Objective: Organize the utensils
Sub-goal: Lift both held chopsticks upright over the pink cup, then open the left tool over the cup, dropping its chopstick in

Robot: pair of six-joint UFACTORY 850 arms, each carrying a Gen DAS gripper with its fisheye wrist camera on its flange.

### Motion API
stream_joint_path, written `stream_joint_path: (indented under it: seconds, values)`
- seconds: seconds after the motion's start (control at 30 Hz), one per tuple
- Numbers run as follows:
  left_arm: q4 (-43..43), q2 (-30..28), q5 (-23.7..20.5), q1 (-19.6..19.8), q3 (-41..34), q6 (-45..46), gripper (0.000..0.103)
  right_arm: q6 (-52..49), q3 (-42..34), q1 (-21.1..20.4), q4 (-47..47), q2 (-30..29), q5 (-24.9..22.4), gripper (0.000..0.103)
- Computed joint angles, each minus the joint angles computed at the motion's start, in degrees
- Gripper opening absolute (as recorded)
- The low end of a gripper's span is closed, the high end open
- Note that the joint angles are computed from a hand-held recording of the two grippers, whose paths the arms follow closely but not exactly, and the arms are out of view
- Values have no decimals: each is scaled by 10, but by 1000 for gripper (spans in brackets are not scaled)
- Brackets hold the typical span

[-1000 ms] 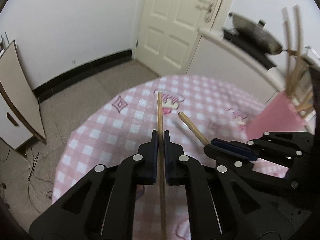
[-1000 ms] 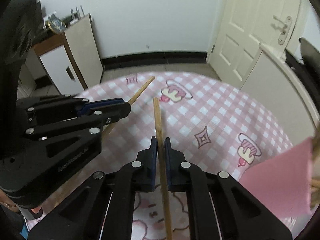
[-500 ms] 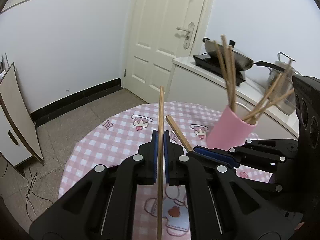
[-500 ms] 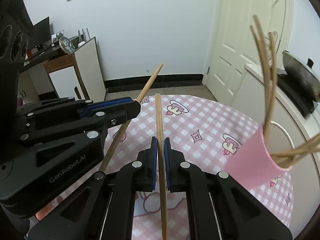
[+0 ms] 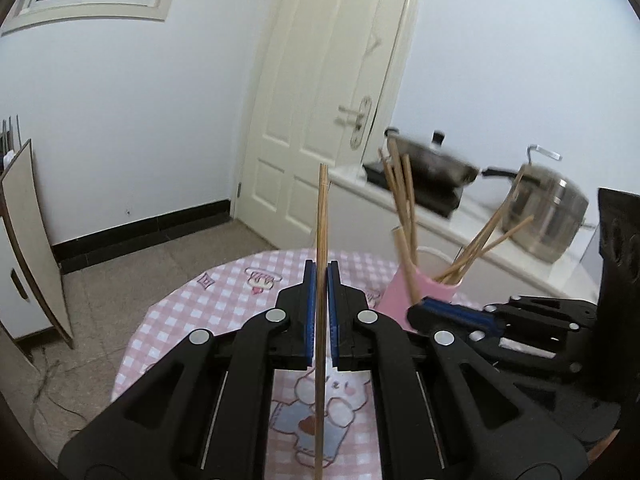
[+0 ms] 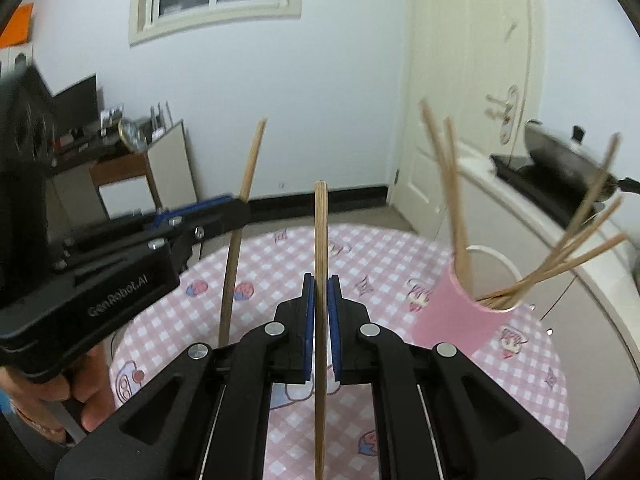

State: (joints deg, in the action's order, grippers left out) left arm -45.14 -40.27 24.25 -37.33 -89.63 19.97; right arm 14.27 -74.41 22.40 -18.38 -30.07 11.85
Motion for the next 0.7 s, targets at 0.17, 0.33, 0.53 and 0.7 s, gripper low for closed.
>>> stream_joint_path:
  seconds: [0.17,0.33,0.53,0.7]
  values:
    - [46,1,70,-12,17,-56,6,-88,46,-5,113,30,92,5]
    - [72,-5,95,-24,14,-72,6,-161,84,-1,194,43,176,5]
    - [51,-16,125,-43,11,-14,6,-180,132,-4,225,55,267,5]
    - [56,-17,107,-47,9,-11,6,-158,167,-12,220,60,312,5]
